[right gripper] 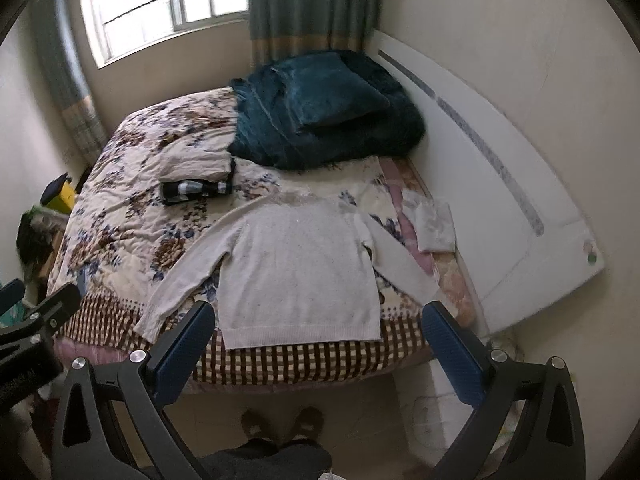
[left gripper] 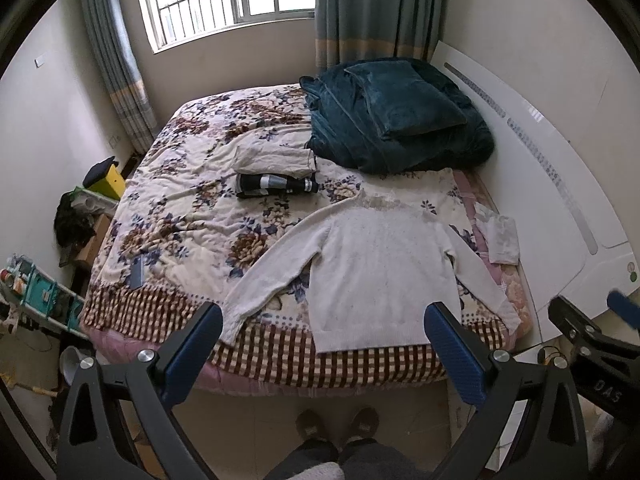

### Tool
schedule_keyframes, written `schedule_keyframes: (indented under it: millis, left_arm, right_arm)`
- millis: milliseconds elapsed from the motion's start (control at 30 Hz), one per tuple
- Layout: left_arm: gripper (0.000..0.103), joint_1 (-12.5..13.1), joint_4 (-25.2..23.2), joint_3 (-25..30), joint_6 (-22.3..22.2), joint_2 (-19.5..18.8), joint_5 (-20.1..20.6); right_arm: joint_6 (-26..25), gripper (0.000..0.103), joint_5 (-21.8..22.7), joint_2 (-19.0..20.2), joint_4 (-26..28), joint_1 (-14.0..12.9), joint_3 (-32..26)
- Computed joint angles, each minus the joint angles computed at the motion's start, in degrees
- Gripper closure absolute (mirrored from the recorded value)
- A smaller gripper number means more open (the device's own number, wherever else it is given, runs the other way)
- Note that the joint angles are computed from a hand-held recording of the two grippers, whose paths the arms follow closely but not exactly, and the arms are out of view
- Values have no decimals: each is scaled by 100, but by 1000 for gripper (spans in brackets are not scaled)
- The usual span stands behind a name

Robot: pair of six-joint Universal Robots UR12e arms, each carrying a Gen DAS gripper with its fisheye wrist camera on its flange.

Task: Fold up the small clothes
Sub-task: 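Grasp the sweater cuff with the right gripper and lift it across the body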

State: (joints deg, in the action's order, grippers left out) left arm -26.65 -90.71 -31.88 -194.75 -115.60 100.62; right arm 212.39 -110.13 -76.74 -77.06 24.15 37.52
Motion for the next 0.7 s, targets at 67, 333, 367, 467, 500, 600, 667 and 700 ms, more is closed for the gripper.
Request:
schedule_keyframes:
  millis: [67,333,367,467,500,600,667,700]
  left_arm:
    - [0,23,220,-301,104,47,-30]
    - [0,-127,503,-379,609,-715,151]
    - [0,-154,411,-274,600,-878,159]
    - [0,-225,34,140,466,-1423,198]
    - [0,-263,-173,393,375,-1698,214]
    - [0,-341,-562,922,206,-2268,251]
    - [0,-372,-881,1397,129,-2670,264]
    - [0,-383,-1125,1719,85,-2948,253]
  right_arm:
    - [327,0,52,-147,-98,-142,418]
    - [1877,0,362,-1121,-971,-1211,3059]
    - [2063,0,433,-1205,-1032,-1385,3353]
    - [2557,0,911,-1513,-1490,-1997,4397]
    - [2666,0,1094,-1590,-1671,-2227,4723]
    - [2990,0,1447,-1780,-2381,-2819,5694]
    - [3266,0,1584,-1799,-2882,-3146,6212]
    - [3449,4,1651,-1824,-3232,-3332,6502]
